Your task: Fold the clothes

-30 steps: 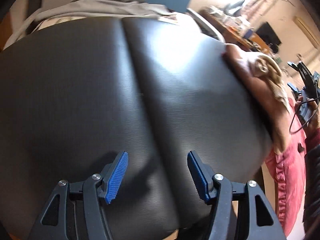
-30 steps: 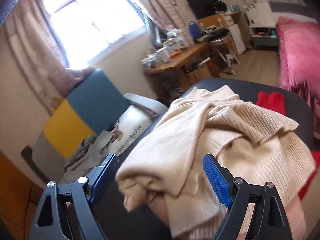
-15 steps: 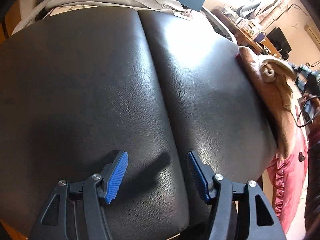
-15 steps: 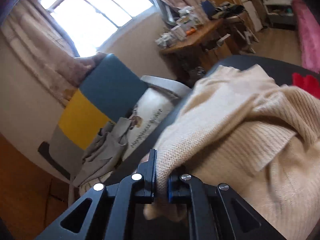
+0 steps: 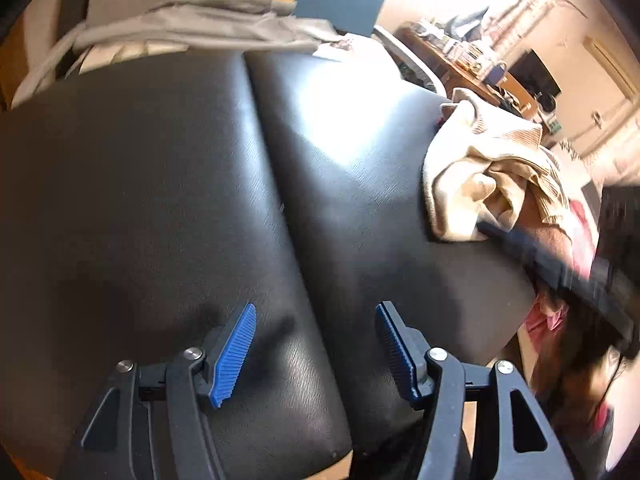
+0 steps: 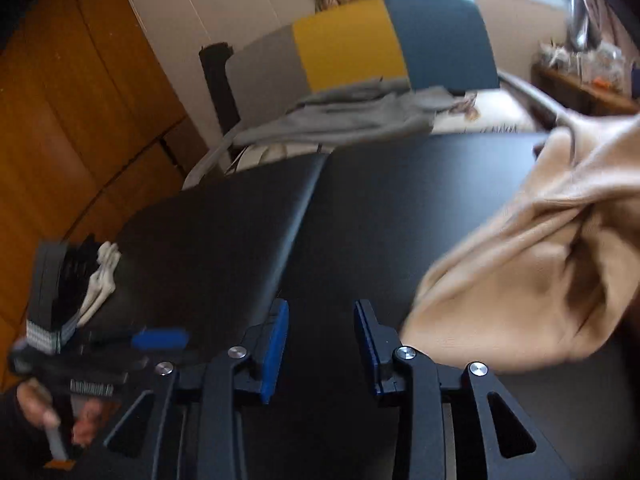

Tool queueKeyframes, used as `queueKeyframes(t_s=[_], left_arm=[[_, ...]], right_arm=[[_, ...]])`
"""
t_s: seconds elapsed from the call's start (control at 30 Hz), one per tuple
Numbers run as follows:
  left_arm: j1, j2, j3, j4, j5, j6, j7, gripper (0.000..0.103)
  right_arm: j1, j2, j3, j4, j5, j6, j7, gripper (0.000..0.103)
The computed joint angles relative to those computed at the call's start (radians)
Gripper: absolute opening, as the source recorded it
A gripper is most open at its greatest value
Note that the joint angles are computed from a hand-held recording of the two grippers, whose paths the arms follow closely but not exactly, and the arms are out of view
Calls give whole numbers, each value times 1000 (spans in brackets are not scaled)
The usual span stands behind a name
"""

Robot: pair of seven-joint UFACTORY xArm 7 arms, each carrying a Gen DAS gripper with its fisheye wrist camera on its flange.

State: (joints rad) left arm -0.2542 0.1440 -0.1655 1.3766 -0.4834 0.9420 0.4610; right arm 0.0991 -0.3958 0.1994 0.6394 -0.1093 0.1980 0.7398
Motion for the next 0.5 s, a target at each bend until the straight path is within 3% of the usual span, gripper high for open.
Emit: queueKeyframes(t_s=[0.13,0.23,0.33,0.43,0.5], left_arm=[[-48,29,-31,62,50,-41,4,63],[-80,53,-61,108,55,-83,69,64],[-152,137,-89,206,143,-147,102,64],[-216,253,-102,356,216,-141,102,64],[-300,360,-75,498,330,-140,41,64]], right_arm=[[62,-94,-24,-149,120,-53,86,55],[97,-179,-62,-277,205,-84,153,56],[91,-299,-29,-423,264,-124,270,60],[54,-361,16,-465,239,-107,320,61],[24,-384,44,-460,202,-67,335,66]])
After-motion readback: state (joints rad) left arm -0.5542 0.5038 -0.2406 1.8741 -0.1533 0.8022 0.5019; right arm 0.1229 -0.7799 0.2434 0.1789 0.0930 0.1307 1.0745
